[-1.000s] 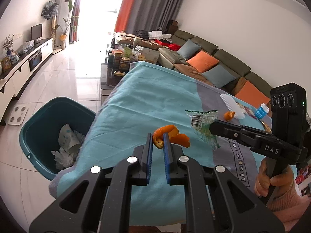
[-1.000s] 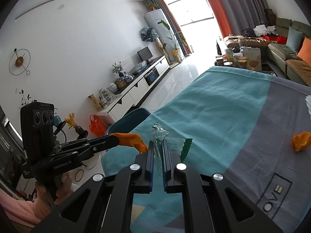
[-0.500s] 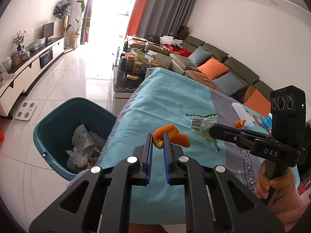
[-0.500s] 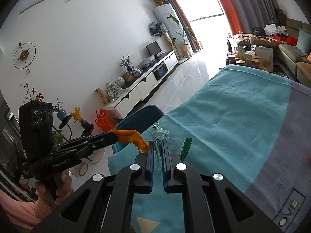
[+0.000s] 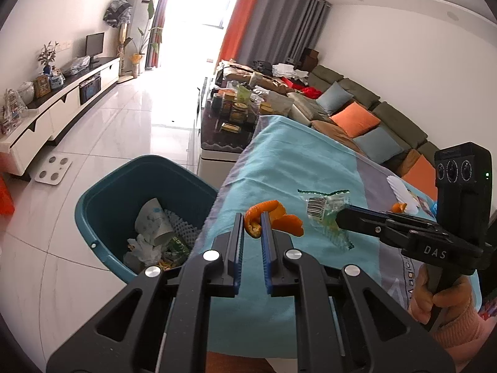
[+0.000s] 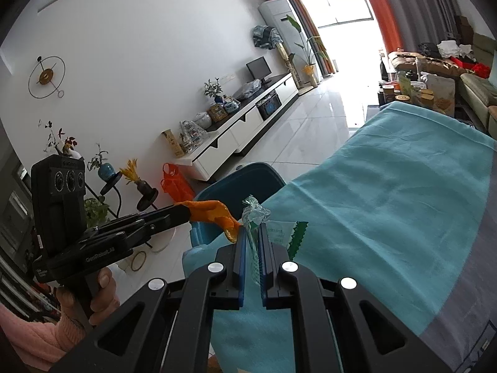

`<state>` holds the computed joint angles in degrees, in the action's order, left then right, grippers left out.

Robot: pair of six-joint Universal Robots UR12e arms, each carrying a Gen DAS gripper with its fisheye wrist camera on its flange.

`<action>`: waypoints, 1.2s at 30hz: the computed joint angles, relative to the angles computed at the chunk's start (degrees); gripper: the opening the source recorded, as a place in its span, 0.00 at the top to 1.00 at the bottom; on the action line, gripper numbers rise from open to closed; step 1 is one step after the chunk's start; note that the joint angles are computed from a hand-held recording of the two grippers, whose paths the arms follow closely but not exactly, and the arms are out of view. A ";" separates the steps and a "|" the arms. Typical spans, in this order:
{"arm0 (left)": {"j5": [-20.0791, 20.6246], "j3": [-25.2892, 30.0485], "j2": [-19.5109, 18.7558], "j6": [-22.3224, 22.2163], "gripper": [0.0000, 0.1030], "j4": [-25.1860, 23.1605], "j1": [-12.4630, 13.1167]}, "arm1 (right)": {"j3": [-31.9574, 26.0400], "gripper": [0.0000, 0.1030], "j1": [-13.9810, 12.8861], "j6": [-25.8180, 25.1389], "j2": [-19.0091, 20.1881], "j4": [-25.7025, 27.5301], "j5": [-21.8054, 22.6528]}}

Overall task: Collect trash
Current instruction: 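Lower both tools with the wrapper and peel over the teal bin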

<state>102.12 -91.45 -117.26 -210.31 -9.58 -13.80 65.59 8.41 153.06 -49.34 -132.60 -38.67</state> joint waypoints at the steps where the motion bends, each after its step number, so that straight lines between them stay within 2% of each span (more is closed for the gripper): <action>1: 0.14 -0.17 0.10 -0.24 0.89 0.07 0.09 | -0.14 0.94 0.14 -0.21 0.04 0.16 -0.02; 21: 4.13 -2.48 1.30 -3.49 0.89 -0.52 1.62 | -4.41 0.94 2.23 -3.80 1.69 5.85 -0.11; 36: 5.69 -2.45 0.96 -5.53 0.89 -3.06 2.66 | -9.76 0.94 4.38 -3.34 4.70 10.15 -1.29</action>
<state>107.81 -93.90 -116.30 -215.84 -12.64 -11.14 55.83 12.79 149.73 -44.63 -122.45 -39.96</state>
